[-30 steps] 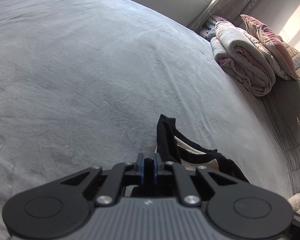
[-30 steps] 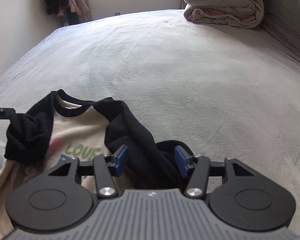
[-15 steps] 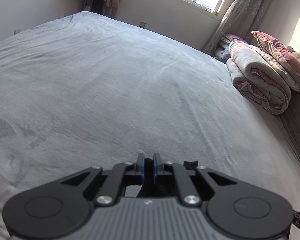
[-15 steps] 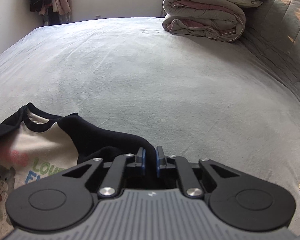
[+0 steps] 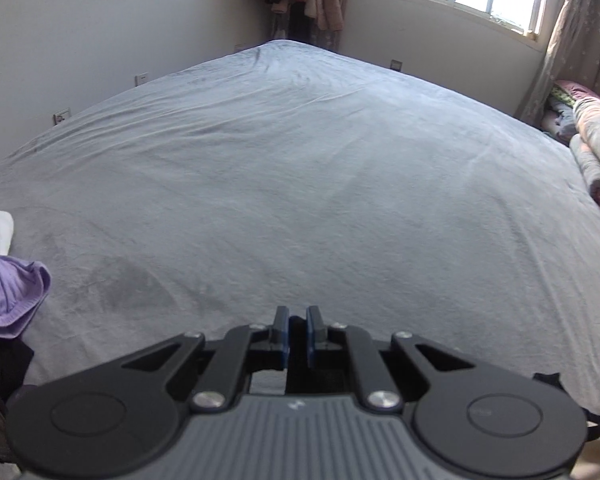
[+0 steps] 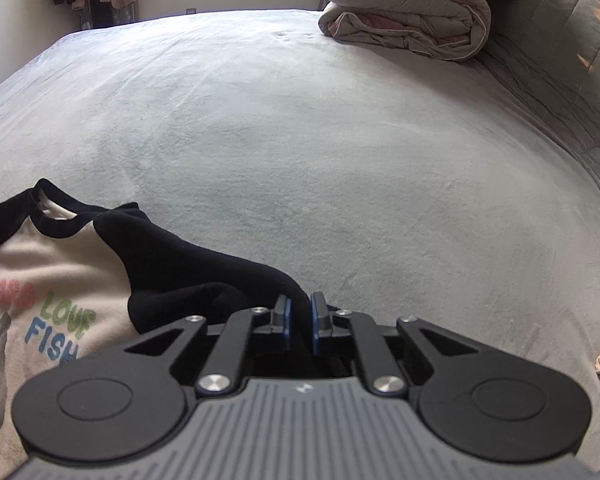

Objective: Fold clothes

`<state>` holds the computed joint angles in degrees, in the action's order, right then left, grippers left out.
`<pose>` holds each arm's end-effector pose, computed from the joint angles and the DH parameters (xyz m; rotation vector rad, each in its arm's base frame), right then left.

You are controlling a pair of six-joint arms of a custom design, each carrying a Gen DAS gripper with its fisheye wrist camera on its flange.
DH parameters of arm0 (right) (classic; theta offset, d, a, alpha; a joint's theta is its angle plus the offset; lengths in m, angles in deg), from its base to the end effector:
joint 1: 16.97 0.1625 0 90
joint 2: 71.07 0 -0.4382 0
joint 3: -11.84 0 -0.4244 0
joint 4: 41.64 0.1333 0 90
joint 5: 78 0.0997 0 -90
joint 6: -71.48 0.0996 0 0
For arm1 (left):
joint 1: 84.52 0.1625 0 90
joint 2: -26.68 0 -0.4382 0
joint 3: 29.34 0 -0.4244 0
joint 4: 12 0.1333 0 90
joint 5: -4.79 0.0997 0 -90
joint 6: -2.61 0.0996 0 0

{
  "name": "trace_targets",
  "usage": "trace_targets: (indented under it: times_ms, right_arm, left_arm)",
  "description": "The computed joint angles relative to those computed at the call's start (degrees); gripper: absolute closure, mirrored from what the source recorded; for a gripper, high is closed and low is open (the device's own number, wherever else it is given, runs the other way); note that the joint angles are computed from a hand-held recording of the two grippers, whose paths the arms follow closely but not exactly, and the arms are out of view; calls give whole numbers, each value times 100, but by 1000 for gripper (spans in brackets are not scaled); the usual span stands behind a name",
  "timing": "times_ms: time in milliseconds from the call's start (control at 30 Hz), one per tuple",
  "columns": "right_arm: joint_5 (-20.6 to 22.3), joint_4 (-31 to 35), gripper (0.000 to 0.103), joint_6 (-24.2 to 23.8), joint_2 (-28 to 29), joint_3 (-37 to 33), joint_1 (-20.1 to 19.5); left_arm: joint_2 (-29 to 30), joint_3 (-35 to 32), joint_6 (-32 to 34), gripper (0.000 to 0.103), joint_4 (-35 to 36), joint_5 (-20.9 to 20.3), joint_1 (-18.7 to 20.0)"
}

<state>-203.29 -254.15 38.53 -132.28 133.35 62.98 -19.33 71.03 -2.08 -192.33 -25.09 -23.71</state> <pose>-0.0196 -0.5447 0.2282 0.0213 -2.0805 0.9089 -0.1308 -0.6846 0.1513 0.0601 2.1402 -1.0083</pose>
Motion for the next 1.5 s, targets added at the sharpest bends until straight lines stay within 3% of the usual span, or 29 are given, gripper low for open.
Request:
trace_targets:
  times_ms: [267,400,433,500,567,667,867,1000,1133,1400,1500]
  right_arm:
    - [52,254,93,198,-66,41,-140]
    - [58,374,91,136,-95,34,-136]
    - [140,395,84,79,-127,54,-136]
    - [178,407,80,-42,-150,49,-96]
    - [254,506,68,-83,-206,38,-67]
    - [641,808,50,41,-389,51,-61]
    - [1387,1547,49,466,-492,-216,-32]
    - [1652,1970,49,794,-278,-613,-48]
    - [1740,2307,49,1017,-44,-978,-73]
    - [1815,2788,50,1187,313,-1483,-131]
    - [1803,2957,51,1191,467,-1662,-120]
  left_arm:
    - [98,-70,-536,95,613,112,372]
    - [45,-27,-804,93,873,-192,509]
    - [20,6,-765,92,833,-272,513]
    - [-27,50,-633,82,759,-450,508]
    - [-67,61,-501,61,739,-655,490]
    - [-51,46,-251,48,637,-873,418]
    - [14,-7,317,37,545,-1687,208]
    - [107,-201,496,36,968,-2551,135]
    - [336,-481,626,36,1374,-3020,77]
    - [774,-884,815,37,1721,-3004,13]
    - [886,-976,812,48,1815,-2815,17]
